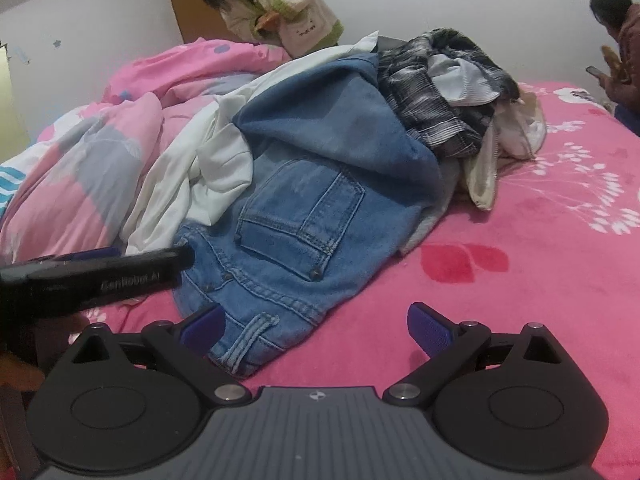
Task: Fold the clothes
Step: 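Reach both grippers into the clothes pile toward the white sweatshirt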
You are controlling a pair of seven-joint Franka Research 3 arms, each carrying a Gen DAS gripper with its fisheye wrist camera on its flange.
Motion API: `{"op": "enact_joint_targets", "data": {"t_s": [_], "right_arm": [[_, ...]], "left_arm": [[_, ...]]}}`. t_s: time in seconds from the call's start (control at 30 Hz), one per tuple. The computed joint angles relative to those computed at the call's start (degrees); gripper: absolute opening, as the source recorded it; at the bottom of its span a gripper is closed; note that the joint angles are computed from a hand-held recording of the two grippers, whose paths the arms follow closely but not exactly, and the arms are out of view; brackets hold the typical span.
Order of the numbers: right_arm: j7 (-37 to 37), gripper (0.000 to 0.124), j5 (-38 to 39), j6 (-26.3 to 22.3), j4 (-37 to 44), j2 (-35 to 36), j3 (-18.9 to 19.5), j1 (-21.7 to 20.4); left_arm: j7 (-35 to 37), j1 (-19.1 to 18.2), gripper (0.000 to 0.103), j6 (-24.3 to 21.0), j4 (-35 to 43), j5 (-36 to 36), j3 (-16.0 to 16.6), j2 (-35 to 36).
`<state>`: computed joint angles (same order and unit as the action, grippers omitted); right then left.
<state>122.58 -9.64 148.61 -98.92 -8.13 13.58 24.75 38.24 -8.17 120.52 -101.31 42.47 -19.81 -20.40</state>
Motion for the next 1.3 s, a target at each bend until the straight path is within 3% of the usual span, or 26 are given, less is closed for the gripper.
{"op": "enact_joint_targets", "data": {"t_s": [0.03,0.07,0.1,0.43,0.6,0.67,0.77,0.97,1.07,1.13,1.17,1.2,1.3], "right_arm": [[-0.30,0.099,0.01,0.49,0.09,0.35,-0.05,0.02],[-0.46,0.099,0.08,0.90,0.30,0.77,-0.12,0.06],[-0.56,0.099,0.17,1.27,0.56,1.21,-0.20,0.12],[-1.90,0.097,0.51,5.44,2.58,5.25,-1.32,1.83],[-0.56,0.095,1.58,5.73,3.39,6.65,-2.11,2.55],[-0.05,0.095,1.28,6.11,3.34,6.81,-2.36,2.72],[0.20,0.095,0.35,6.43,4.13,7.57,-2.64,2.93],[0.61,0.095,-0.29,8.36,6.21,9.84,-3.43,3.65],[-3.75,0.095,3.23,11.16,7.79,11.81,-3.56,4.04],[-10.12,0.094,8.92,12.43,10.17,13.96,-3.04,4.13],[-13.40,0.094,11.92,12.77,11.67,15.17,-2.68,4.14],[-16.04,0.094,14.09,13.01,13.35,16.44,-2.45,4.30],[-21.09,0.094,16.84,11.77,20.08,21.08,-2.64,5.64]], "left_arm": [[1.16,-0.14,0.066,1.51,-0.13,-0.02,0.64,0.23],[2.36,-0.20,0.052,3.04,-0.25,-0.10,1.23,0.47],[3.25,-0.17,0.050,4.19,-0.32,-0.29,1.67,0.68],[9.69,1.03,0.050,11.88,1.10,-3.12,4.46,3.83],[13.10,2.72,0.061,17.80,2.25,2.91,4.08,7.08],[12.71,2.86,0.061,17.55,3.61,3.45,4.12,8.70],[11.21,2.53,0.048,16.84,5.38,1.39,5.00,10.49],[4.07,3.01,0.051,16.50,6.42,1.82,6.08,11.32],[0.24,3.50,0.058,16.16,7.54,1.70,6.76,11.95],[1.79,3.51,0.050,17.33,8.24,-0.96,7.85,12.41],[2.62,3.58,0.036,17.87,8.61,-2.36,8.32,12.66],[5.18,3.41,0.011,19.59,8.58,-6.09,9.35,12.61],[8.50,3.63,0.004,19.50,9.98,-11.83,10.30,12.67]]}}
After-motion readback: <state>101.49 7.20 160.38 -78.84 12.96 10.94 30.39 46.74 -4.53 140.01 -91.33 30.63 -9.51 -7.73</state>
